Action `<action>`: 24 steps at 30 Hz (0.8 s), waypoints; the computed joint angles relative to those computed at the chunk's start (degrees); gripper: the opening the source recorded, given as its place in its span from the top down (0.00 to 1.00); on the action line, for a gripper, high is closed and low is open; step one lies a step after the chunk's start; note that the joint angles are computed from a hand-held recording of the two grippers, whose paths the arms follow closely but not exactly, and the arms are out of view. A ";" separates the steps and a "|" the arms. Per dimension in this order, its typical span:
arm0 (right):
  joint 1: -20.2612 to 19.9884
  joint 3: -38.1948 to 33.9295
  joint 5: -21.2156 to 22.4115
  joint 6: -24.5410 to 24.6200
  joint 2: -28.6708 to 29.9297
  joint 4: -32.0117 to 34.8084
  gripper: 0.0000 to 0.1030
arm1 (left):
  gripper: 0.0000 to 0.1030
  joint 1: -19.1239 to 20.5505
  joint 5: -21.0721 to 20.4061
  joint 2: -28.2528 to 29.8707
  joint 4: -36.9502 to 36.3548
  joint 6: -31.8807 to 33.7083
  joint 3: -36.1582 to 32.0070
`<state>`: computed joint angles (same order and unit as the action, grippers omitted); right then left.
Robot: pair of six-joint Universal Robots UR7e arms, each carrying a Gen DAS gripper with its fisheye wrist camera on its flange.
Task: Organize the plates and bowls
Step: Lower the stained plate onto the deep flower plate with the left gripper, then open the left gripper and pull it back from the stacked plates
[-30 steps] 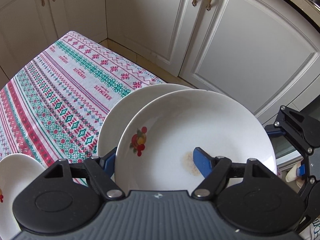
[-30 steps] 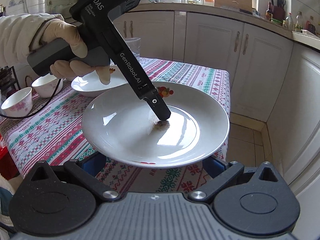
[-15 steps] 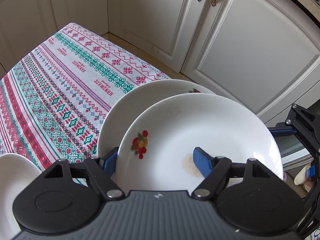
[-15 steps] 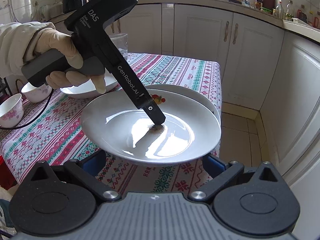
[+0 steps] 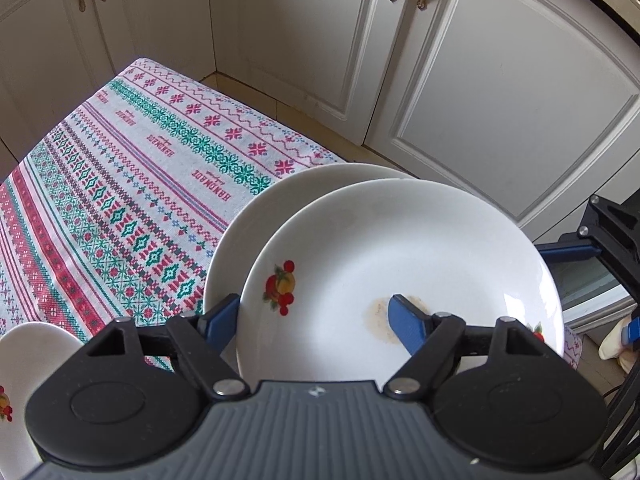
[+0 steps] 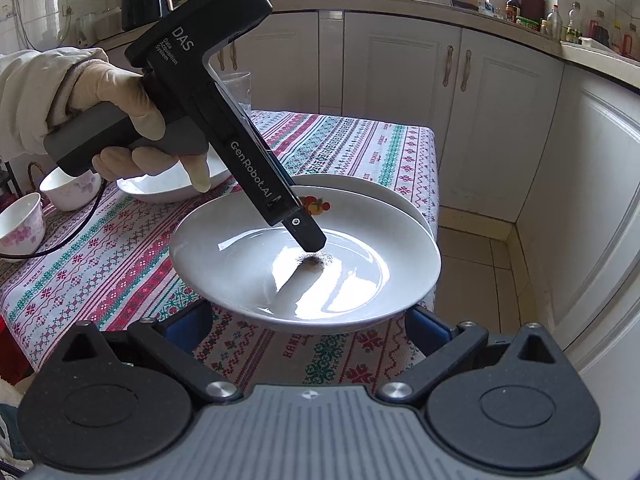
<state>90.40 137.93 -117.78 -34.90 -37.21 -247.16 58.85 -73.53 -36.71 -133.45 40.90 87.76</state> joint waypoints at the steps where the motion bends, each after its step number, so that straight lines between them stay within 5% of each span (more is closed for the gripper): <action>1: 0.03 -0.06 -0.12 0.02 0.01 0.07 0.00 | 0.23 0.02 -0.07 -0.02 0.08 0.00 -0.07; 24: 0.89 -0.76 -1.59 -1.82 1.51 -1.89 0.00 | 0.16 -0.50 2.03 -1.59 -4.30 0.82 2.40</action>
